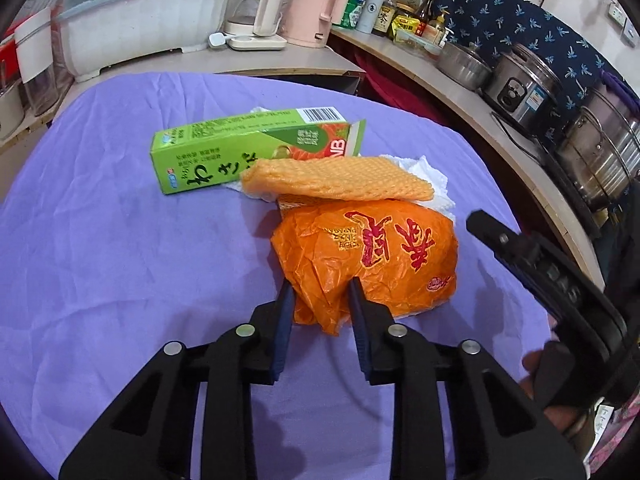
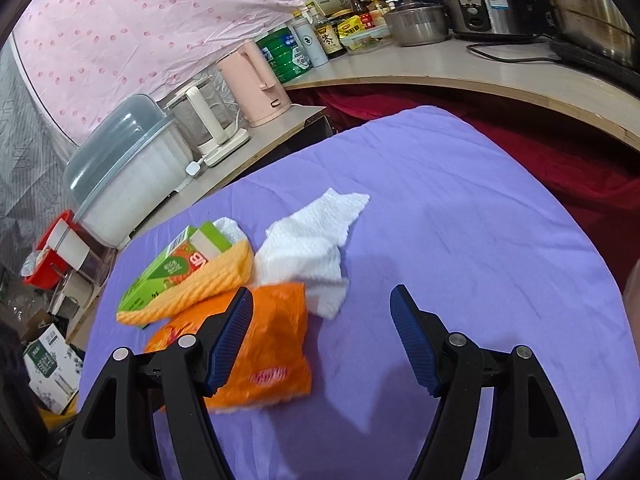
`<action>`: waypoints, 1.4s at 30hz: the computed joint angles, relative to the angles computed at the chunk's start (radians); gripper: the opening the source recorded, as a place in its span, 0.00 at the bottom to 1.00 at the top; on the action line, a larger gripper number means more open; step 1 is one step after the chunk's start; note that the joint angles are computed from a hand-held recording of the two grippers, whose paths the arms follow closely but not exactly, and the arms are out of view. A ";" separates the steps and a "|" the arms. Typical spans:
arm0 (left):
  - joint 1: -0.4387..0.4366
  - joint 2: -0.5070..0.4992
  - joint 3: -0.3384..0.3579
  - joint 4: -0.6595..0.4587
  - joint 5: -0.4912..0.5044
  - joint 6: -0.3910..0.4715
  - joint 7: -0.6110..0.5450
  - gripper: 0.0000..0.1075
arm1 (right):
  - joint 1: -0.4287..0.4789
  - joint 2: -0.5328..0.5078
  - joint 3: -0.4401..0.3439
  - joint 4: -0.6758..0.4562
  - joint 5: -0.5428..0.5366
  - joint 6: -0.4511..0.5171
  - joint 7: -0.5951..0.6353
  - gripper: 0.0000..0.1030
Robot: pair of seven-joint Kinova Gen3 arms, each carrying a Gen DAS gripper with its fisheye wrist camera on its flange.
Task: Collect trash
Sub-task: 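Grasp the orange printed bag with the left tool while the right tool grasps the white tissue, then carry the orange bag and white tissue over the trash bin with both tools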
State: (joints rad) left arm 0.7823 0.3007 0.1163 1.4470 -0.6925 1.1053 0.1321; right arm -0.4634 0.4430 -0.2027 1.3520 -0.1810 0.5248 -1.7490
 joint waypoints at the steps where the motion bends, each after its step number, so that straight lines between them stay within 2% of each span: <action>1: 0.002 -0.003 -0.001 0.000 0.001 0.012 0.003 0.19 | -0.007 0.013 0.006 -0.020 0.006 0.008 -0.004 0.66; 4: 0.005 -0.017 0.000 0.014 -0.007 0.027 0.025 0.15 | -0.029 0.056 0.020 -0.086 0.025 0.036 -0.017 0.66; 5: 0.009 -0.023 0.000 0.022 -0.016 0.036 0.039 0.08 | -0.035 0.073 0.023 -0.110 0.030 0.048 -0.020 0.66; 6: 0.008 -0.024 0.003 0.021 -0.021 0.044 0.041 0.06 | -0.041 0.089 0.027 -0.136 0.035 0.065 -0.025 0.66; 9: -0.005 -0.033 0.011 0.038 -0.021 0.041 0.048 0.06 | -0.040 0.134 0.019 -0.200 0.026 0.111 -0.025 0.64; 11: -0.013 -0.030 0.016 0.041 -0.017 0.039 0.044 0.06 | -0.043 0.160 0.017 -0.237 0.024 0.147 -0.019 0.55; 14: -0.017 -0.033 0.019 0.054 -0.016 0.026 0.049 0.06 | -0.045 0.169 0.014 -0.246 0.021 0.156 -0.006 0.36; 15: -0.018 -0.036 0.020 0.058 -0.015 0.021 0.052 0.06 | -0.025 0.177 -0.011 -0.258 0.002 0.176 0.022 0.20; 16: -0.019 -0.039 0.021 0.063 -0.015 0.017 0.054 0.06 | -0.018 0.179 -0.017 -0.258 -0.011 0.182 0.035 0.13; 21: -0.002 -0.043 0.034 0.064 -0.022 0.021 0.064 0.06 | 0.002 0.108 -0.022 -0.139 -0.044 0.118 0.059 0.09; 26: 0.033 -0.050 0.055 0.068 -0.024 0.032 0.103 0.05 | 0.086 -0.006 -0.072 0.046 -0.136 0.033 0.120 0.09; 29: 0.057 -0.046 0.067 0.057 -0.021 0.044 0.119 0.05 | 0.107 -0.092 -0.068 0.159 -0.158 -0.009 0.142 0.09; 34: 0.118 -0.011 0.085 -0.006 -0.008 0.082 0.107 0.05 | 0.133 -0.221 -0.055 0.311 -0.189 -0.034 0.175 0.09; 38: 0.167 0.007 0.084 -0.035 0.004 0.079 0.101 0.06 | 0.185 -0.323 -0.044 0.437 -0.292 -0.031 0.258 0.09; 39: 0.176 0.009 0.083 -0.036 0.008 0.070 0.105 0.08 | 0.193 -0.347 -0.034 0.464 -0.319 -0.028 0.281 0.09; 40: 0.184 0.015 0.081 -0.043 0.013 0.073 0.105 0.15 | 0.194 -0.365 -0.022 0.485 -0.337 -0.027 0.297 0.09; 41: 0.196 0.021 0.077 -0.050 0.012 0.082 0.111 0.26 | 0.201 -0.387 -0.008 0.510 -0.365 -0.021 0.321 0.09; 42: 0.205 0.025 0.072 -0.052 0.009 0.086 0.119 0.33 | 0.204 -0.404 0.007 0.529 -0.388 -0.013 0.341 0.09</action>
